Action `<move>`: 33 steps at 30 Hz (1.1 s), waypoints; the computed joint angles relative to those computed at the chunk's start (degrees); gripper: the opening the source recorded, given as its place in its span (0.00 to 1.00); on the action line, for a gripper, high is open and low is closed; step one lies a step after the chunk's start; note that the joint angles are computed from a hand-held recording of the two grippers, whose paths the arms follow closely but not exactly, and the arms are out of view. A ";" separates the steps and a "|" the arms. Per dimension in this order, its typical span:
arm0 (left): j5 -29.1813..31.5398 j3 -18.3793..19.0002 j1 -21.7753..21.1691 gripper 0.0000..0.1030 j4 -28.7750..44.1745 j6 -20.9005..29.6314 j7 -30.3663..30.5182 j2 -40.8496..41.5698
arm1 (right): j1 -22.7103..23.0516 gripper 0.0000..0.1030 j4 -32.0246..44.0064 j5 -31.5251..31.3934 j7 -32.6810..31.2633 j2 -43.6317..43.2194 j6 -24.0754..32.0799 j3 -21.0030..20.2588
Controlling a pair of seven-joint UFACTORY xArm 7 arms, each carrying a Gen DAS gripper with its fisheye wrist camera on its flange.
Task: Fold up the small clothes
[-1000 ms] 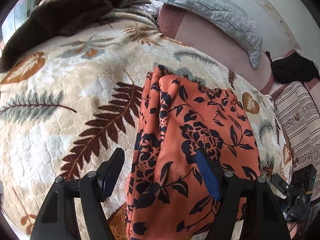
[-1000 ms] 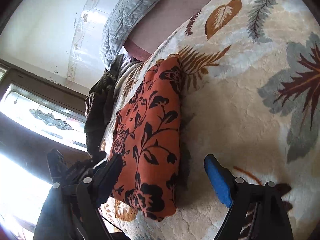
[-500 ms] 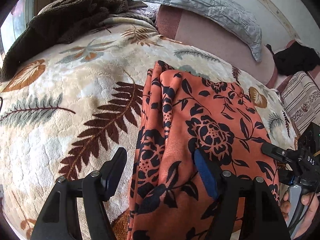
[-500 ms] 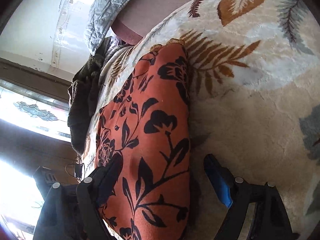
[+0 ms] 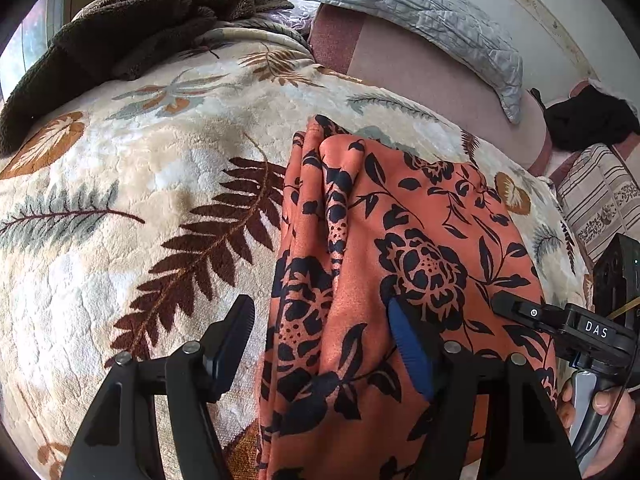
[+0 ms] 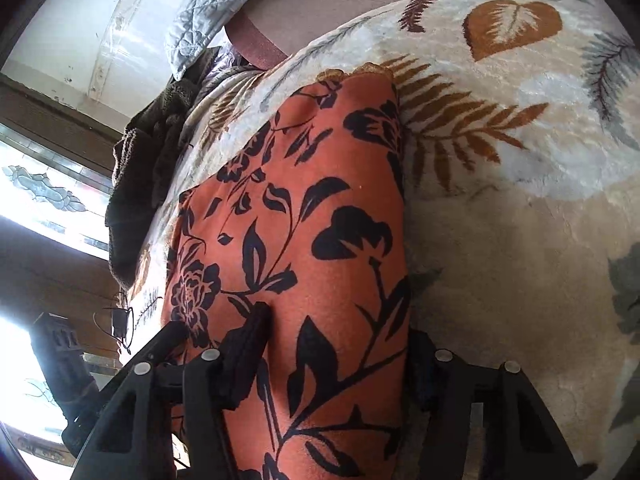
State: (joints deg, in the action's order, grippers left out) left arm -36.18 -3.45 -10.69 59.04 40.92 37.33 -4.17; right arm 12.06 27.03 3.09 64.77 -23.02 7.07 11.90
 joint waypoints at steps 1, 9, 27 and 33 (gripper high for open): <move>-0.04 -0.02 -0.04 0.64 0.10 0.26 0.14 0.19 | -0.13 0.57 0.13 -0.23 -0.12 -0.01 0.40 0.05; -3.13 0.20 0.06 0.35 0.21 2.77 3.61 0.06 | -4.46 0.42 5.15 -7.53 2.86 0.29 7.98 4.38; -6.57 -0.74 -1.95 0.56 -1.90 2.63 4.43 -2.84 | -1.89 0.54 -6.63 -9.43 7.75 -13.93 7.67 0.29; -4.58 -0.76 -2.57 0.66 0.16 3.30 2.60 0.59 | -0.01 0.76 -12.12 -4.08 5.87 -13.82 -5.54 -3.85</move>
